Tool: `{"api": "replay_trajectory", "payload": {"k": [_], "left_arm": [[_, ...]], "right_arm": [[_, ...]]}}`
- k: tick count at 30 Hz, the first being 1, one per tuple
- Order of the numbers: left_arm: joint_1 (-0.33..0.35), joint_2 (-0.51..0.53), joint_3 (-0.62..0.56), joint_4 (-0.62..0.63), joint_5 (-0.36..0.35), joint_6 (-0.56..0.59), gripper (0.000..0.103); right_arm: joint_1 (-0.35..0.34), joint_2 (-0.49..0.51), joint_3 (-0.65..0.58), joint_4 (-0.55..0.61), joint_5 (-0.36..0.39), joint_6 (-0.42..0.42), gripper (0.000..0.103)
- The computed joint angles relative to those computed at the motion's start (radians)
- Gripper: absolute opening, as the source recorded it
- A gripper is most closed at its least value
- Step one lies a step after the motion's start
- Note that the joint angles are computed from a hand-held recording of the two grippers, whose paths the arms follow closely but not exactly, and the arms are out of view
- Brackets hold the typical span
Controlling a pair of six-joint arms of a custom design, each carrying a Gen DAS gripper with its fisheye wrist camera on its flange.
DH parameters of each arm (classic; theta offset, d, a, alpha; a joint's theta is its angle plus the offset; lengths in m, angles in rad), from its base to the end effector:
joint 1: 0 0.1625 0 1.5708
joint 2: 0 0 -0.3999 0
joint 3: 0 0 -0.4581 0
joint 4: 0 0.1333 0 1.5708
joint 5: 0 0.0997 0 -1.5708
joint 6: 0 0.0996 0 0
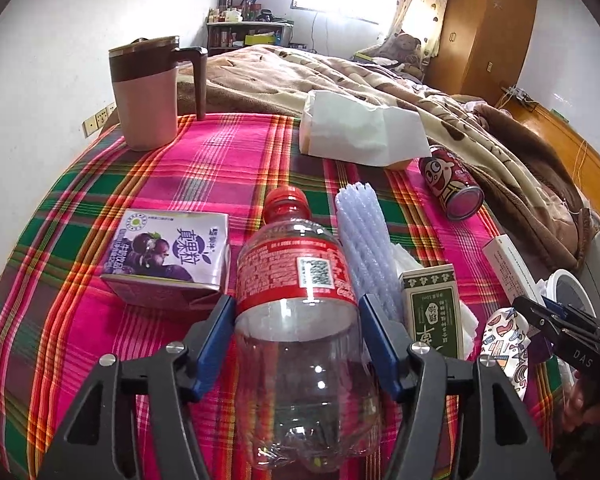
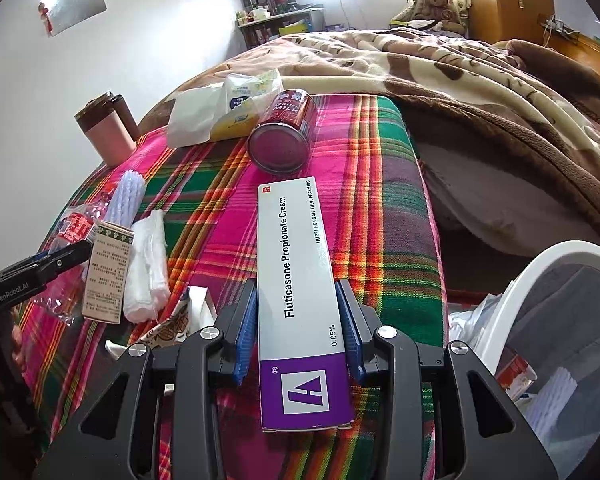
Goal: Collect trash
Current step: 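Grasp the cream box with the right gripper while the left grasps the red-label bottle, then carry the bottle and cream box over the wastebasket with both grippers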
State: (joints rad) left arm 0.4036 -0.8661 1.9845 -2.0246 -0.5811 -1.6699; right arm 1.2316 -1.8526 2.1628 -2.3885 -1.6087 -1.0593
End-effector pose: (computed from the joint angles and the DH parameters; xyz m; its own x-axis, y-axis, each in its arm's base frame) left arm -0.3785 -0.3971 -0.0494 -0.7459 -0.3776 -0.5486 0.1856 0.6732 -0.7157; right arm -0.0311 -0.4774 0.3683 -0.7118 -0.5474 0.4400 -0.6741 0.7085 -0.2090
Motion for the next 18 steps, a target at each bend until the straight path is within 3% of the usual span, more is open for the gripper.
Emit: {"api": "replay_trajectory", "payload": {"k": [3,11,18], "left_arm": [[0.018,0.002,0.004,-0.034,-0.023,-0.001,0.066],[0.002,0.008,-0.02,0.082,-0.014,-0.079,0.064],[-0.034,0.005,-0.017,0.103,-0.005,-0.108,0.064]], "right_arm": [[0.005,0.003,0.007,-0.021,-0.018,0.0,0.039],[-0.004,-0.018,0.016,-0.021,0.006,-0.001,0.039],[-0.014,-0.056,0.027,-0.003,0.048,-0.006,0.039]]}}
